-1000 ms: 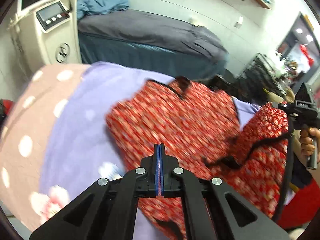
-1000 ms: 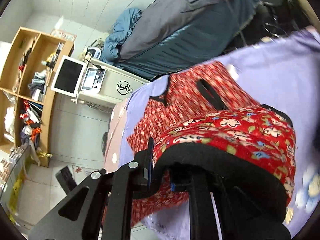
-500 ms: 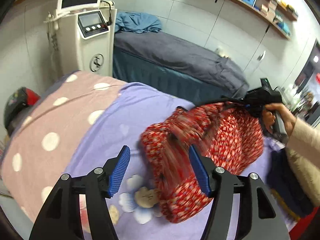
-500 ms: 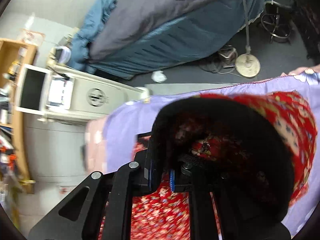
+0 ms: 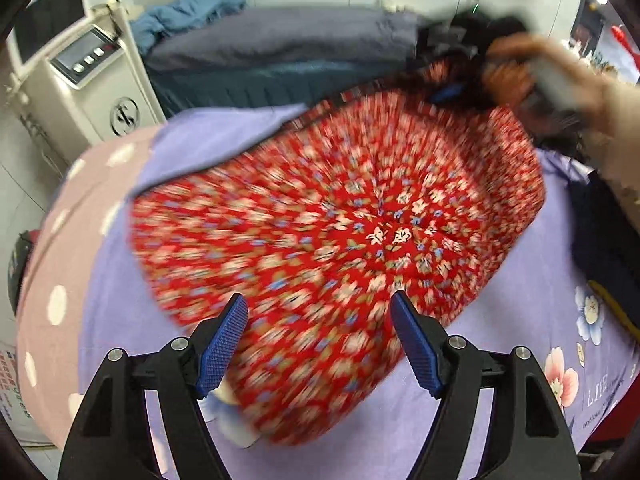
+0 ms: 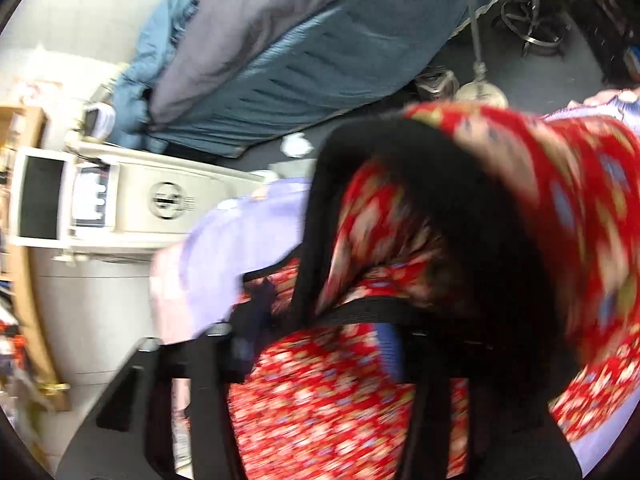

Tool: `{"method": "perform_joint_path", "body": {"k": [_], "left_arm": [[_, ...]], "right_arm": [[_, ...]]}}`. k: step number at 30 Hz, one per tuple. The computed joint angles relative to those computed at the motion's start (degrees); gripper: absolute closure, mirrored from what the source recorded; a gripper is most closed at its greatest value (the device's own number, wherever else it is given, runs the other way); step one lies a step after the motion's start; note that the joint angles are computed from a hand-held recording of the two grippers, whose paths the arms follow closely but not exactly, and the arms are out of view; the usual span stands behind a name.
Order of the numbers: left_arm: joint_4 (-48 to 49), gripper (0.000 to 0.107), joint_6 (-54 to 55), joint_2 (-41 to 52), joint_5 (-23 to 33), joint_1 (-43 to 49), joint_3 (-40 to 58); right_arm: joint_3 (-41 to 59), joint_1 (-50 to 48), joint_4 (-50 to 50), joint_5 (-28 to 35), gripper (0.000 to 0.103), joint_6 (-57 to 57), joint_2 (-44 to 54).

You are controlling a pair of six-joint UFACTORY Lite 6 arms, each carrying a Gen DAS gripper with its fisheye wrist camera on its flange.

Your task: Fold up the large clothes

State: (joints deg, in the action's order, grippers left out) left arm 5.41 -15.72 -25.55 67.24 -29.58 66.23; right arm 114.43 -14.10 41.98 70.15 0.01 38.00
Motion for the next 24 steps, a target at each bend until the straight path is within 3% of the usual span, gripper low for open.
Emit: {"method": "perform_joint_path", "body": {"k": [6,8,11,14,18,22,24], "left_arm": [[0.92,0.033,-3.69,7.24,-4.95,2.2,-1.63],[0.31,0.031,-3.21,9.8,-4.58,3.46,0.41],[0.64,0.03,-3.19,11.64,-4.2,3.75,2.03],[2.06,0.027,-4.26,13.15,-4.36,2.69,2.63],[2.94,0.022,-5.41,13.43,-3.47,1.84,2.78],[3.02,0.009,-5.26,16.1,-3.67,3.0,4.12],[2.65,0.009,-4.77,17.83,-4.12,4.13,4.6]], "right_arm": [[-9.18,-3.63,2.52,5.08,0.029,-10.43,-15.9],[-16.87,-3.52,-0.86,3.49,0.02,-16.38,-24.35],[-32.44,-1.14,-10.28,-2.04,0.019,-25.01,-38.49],[-47.45,4.33,-25.04,-10.44,0.02,-23.63,-48.91],[-57.1,1.02,-30.0,-15.14,0.02,-24.21,-50.04],[-56.37,-1.44,-28.31,-16.25,0.017,-25.47,-45.95],[-54.27,0.45,-30.4,-16.63,0.014,-23.23,-42.38]]}}
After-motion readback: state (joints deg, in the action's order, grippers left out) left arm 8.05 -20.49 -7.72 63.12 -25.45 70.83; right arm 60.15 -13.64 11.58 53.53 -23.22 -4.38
